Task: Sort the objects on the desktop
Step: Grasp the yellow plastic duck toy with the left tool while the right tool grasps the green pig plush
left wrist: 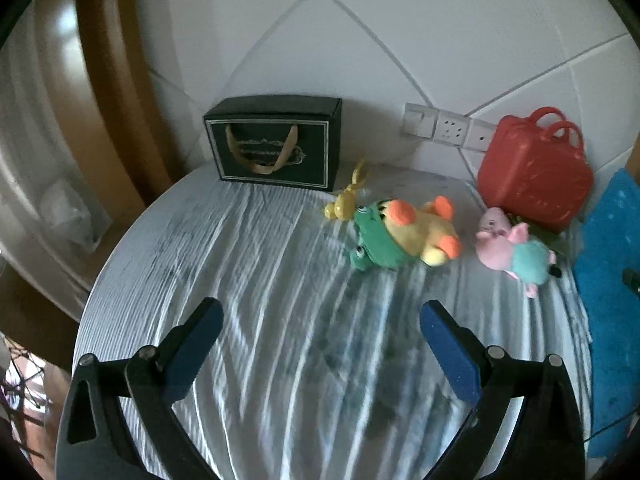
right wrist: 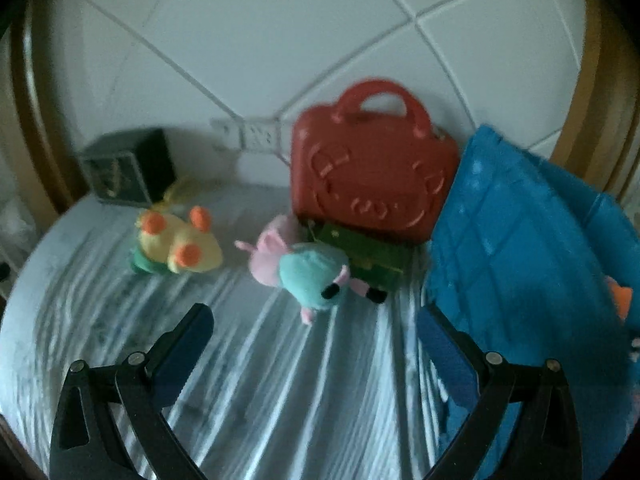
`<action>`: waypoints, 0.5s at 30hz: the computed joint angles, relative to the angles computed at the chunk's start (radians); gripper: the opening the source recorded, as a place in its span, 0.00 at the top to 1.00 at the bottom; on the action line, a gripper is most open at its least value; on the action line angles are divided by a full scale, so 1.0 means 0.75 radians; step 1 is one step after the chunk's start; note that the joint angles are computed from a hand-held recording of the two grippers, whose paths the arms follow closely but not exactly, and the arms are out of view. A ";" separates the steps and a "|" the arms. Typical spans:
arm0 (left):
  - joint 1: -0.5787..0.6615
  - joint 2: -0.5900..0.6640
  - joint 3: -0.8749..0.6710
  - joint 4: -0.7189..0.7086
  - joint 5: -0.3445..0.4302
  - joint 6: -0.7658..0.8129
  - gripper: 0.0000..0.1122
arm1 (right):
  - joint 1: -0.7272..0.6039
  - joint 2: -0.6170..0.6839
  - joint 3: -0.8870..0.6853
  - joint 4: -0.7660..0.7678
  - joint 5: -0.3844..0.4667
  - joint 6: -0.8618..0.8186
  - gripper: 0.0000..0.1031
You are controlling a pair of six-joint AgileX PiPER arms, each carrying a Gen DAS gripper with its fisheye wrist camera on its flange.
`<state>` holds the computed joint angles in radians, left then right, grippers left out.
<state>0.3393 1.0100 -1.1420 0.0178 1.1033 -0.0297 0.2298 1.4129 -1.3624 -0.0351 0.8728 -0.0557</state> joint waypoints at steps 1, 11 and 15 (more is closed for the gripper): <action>0.054 0.076 -0.004 -0.048 -0.063 0.071 0.10 | 0.017 0.074 -0.036 -0.060 -0.001 0.060 0.00; 0.087 0.923 -0.386 -0.105 -0.398 0.232 0.11 | 0.088 0.677 -0.510 -0.222 0.028 0.144 0.00; 0.045 1.299 -0.729 -0.151 -0.340 0.296 0.15 | 0.076 0.862 -0.708 -0.230 0.071 0.109 0.00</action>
